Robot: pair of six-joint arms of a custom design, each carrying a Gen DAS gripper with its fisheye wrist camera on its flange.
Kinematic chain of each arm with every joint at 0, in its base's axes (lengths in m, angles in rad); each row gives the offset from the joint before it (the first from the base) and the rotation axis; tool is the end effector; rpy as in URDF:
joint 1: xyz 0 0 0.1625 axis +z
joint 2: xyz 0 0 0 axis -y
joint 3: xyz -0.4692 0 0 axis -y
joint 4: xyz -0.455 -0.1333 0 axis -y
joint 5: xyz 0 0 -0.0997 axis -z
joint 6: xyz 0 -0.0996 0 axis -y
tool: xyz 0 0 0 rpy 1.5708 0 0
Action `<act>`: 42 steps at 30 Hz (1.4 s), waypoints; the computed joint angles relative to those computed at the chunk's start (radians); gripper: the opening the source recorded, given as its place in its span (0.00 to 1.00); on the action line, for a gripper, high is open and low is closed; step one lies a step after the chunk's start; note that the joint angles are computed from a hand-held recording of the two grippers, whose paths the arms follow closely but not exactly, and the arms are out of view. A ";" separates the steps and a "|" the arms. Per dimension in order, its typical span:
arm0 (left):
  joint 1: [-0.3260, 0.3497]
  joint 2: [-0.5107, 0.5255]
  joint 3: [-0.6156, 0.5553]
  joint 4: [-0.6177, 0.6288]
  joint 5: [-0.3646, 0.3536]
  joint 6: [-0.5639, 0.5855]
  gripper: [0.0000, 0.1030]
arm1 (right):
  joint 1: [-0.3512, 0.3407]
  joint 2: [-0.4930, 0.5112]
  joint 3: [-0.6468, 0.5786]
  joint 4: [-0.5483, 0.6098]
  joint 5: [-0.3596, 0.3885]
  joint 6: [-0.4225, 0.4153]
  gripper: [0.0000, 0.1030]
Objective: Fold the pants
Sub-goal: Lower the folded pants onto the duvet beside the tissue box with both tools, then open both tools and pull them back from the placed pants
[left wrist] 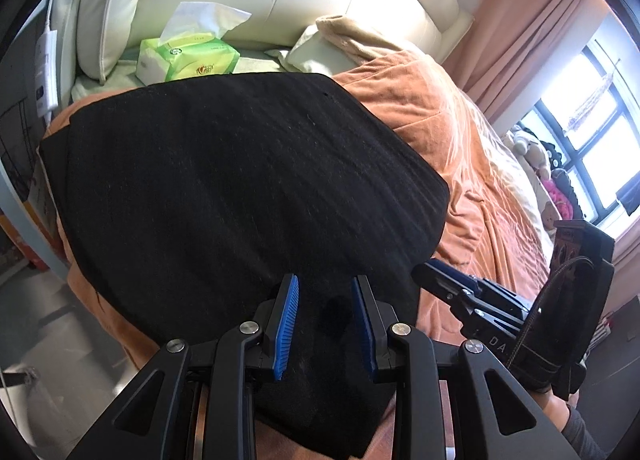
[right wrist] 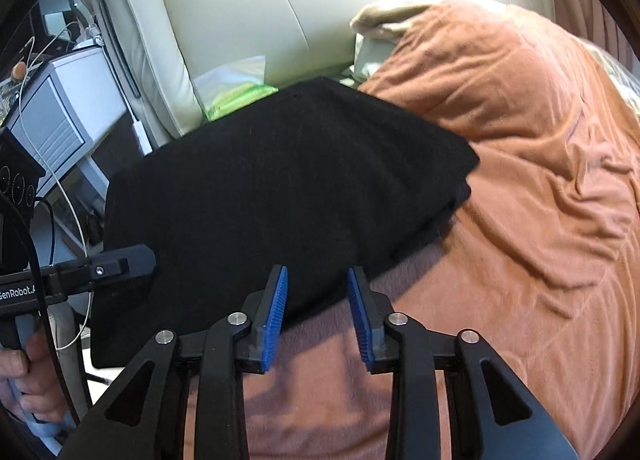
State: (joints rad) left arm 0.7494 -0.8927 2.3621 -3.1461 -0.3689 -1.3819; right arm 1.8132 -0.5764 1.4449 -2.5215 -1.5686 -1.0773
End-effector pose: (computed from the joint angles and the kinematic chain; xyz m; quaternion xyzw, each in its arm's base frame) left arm -0.1705 -0.4676 0.0501 -0.2566 0.7832 -0.5234 0.2163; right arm 0.3204 -0.7396 -0.0202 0.6125 -0.7894 0.0380 0.0157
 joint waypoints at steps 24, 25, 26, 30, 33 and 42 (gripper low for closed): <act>-0.154 0.011 -0.125 0.396 0.021 -0.190 0.59 | -0.059 -0.358 0.214 -0.111 -0.007 0.046 0.78; -0.159 0.016 -0.134 0.406 0.019 -0.188 0.62 | -0.064 -0.372 0.224 -0.121 -0.004 0.041 0.78; -0.163 0.022 -0.147 0.423 0.018 -0.186 0.64 | -0.069 -0.390 0.233 -0.126 -0.001 0.038 0.78; -0.186 0.045 -0.207 0.526 0.032 -0.192 0.80 | -0.091 -0.474 0.269 -0.105 0.023 0.045 0.82; -0.206 0.063 -0.258 0.640 0.047 -0.224 0.88 | -0.106 -0.525 0.294 -0.099 0.045 0.023 0.83; -0.261 0.109 -0.383 0.907 0.075 -0.320 0.98 | -0.166 -0.682 0.369 -0.098 0.101 -0.031 0.90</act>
State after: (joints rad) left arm 0.4887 -0.7838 1.9790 -2.2391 -0.2939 -1.7020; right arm 1.6468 -1.2583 1.8139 -2.6197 -1.4672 -1.1082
